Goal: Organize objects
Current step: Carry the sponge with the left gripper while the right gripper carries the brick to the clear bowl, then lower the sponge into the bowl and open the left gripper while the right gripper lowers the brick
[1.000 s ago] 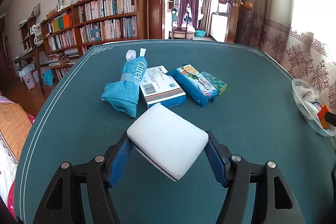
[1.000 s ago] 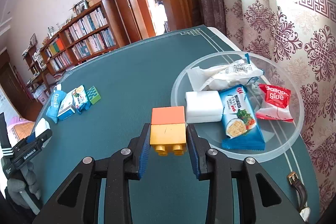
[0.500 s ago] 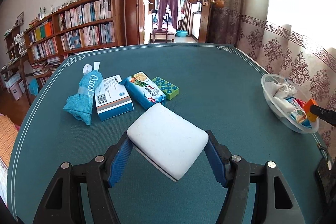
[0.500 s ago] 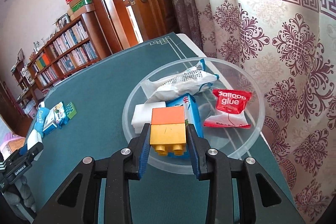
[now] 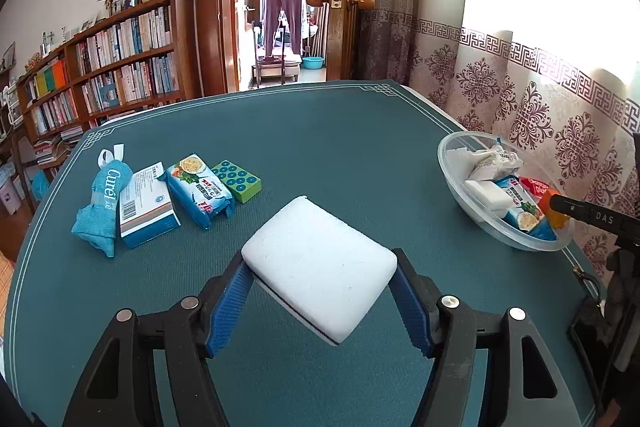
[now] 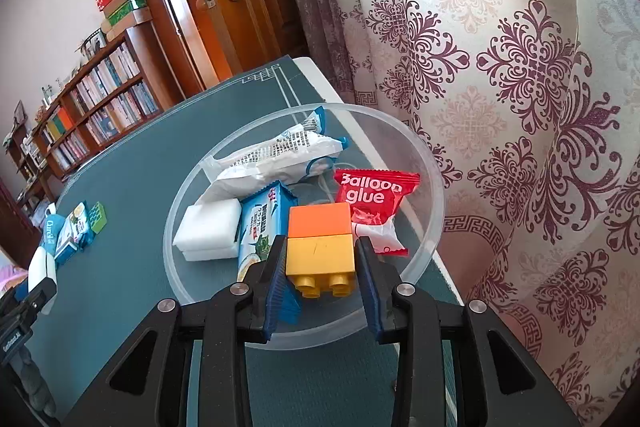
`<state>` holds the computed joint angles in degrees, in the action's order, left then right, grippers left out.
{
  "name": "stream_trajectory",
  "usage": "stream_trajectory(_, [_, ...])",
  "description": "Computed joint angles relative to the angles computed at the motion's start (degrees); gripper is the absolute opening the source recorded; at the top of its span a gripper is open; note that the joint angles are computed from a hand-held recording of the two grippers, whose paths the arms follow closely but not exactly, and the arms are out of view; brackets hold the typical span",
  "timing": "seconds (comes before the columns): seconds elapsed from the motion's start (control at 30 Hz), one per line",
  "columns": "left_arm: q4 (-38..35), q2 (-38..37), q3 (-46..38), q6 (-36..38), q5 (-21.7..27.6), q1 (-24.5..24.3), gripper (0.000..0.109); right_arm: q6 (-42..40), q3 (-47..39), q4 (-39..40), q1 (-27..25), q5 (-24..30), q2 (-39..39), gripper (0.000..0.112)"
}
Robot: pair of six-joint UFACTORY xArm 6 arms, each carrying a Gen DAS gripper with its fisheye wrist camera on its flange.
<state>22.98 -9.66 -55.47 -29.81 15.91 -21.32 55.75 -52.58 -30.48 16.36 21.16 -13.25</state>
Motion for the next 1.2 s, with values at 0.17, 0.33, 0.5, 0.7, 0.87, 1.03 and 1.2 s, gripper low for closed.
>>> stream_trajectory(0.17, [-1.88, 1.82, -1.99, 1.77, 0.70, -1.92, 0.071, 0.71, 1.59, -0.36, -0.83, -1.40, -1.46, 0.041])
stream_trajectory(0.33, [-2.66, 4.17, -4.94, 3.32, 0.91, -4.17, 0.071, 2.75, 3.40, -3.72, -0.61, -1.39, -4.06, 0.041])
stream_trajectory(0.5, [-4.93, 7.78, -9.27, 6.29, 1.38, -6.98, 0.071, 4.05, 4.84, -5.42, -0.56, -2.63, -5.89, 0.041])
stream_trajectory(0.7, [-10.21, 13.14, -15.76, 12.05, 2.59, -10.19, 0.071, 3.22, 6.01, -4.42, -1.04, -4.31, -6.91, 0.041])
stream_trajectory(0.87, [-17.76, 18.05, -21.67, 18.77, 4.08, -12.54, 0.071, 3.96, 7.09, -4.06, -2.32, -5.55, -7.95, 0.041])
stream_trajectory(1.03, [-23.16, 22.50, -26.64, 23.73, 5.01, -14.39, 0.072, 4.51, 7.75, -3.59, -3.66, -6.31, -8.61, 0.041])
stream_trajectory(1.2, [-23.85, 26.32, -30.31, 23.96, 4.94, -15.20, 0.074, 4.18, 7.98, -2.90, -4.27, -6.79, -8.79, 0.041])
